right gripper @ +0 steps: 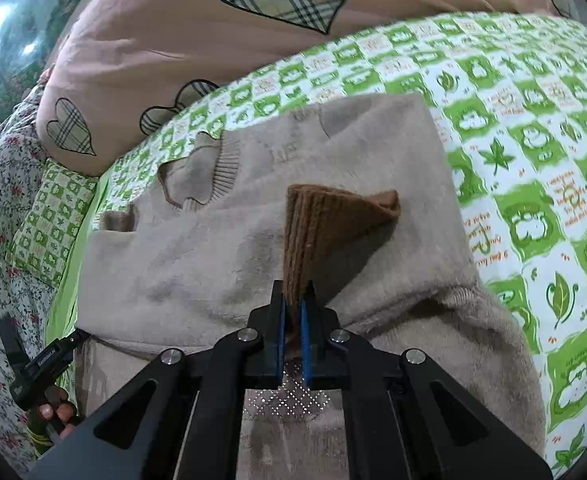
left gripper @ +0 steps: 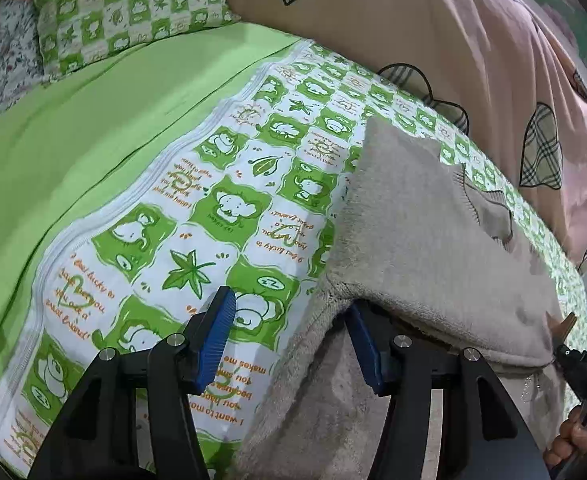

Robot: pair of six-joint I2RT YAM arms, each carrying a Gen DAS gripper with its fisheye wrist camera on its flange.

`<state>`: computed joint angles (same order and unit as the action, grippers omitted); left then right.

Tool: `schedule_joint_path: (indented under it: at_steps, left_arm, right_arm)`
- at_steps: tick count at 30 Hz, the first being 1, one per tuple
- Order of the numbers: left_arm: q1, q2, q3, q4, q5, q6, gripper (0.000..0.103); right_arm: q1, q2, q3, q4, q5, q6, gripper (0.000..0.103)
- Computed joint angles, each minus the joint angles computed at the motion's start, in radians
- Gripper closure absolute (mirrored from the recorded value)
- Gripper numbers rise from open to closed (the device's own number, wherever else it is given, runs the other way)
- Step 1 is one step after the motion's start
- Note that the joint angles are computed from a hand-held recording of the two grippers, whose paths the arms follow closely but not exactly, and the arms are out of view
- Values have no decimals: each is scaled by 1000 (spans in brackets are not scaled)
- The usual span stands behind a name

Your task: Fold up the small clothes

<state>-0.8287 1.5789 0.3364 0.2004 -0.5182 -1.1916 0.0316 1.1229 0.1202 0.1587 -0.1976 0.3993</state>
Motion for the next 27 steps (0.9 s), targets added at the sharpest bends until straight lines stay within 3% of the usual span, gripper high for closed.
schedule_joint_path:
  at_steps: [4,7,8,11,13,16,18,20,22,23,24,26,27]
  left_arm:
    - [-10,23,31,-41,-16,0,46]
    - [-12,27,44,-63,-18,3,46]
    - [-10,26,50,-73,-13,8,46]
    - [-4,36,59,-61,-4,24,44]
    - [-6,45,63,-60,-11,27,42]
    - [-13,64,97,-117,-33,6,42]
    - [-12,43,70,-87,-24,4,42]
    - [-12,25,31,-34,-11,3,42]
    - [-20,19,4,3,-11,-4,42]
    - [-22,20,-4,19,-13,-6,42]
    - [-24,23,-12,40,-15,-8,42]
    - [-24,30,-31,85,-16,-10,42]
    - [-26,30,-38,98,-19,-11,42]
  right_arm:
    - [-105,78,13,29,-99,9,86]
    - [-159,108,20,59,-146,5,86]
    - [-157,100,30,40,-137,0,92]
    - [-196,-180,20,-125,-109,-29,95]
    - [-218,-270,39,-218,-91,-67,95]
    - [-201,-90,85,-214,-67,-129,90]
    - [-199,-44,90,-231,-19,-127,86]
    - [-235,-199,53,-312,2,-94,85]
    - [-171,-381,47,-412,69,-41,81]
    - [-122,-425,55,-432,78,-26,73]
    - [-57,-419,78,-425,72,-17,53]
    - [58,-267,142,-315,-16,-11,21]
    - [122,-144,188,-225,-63,-3,19]
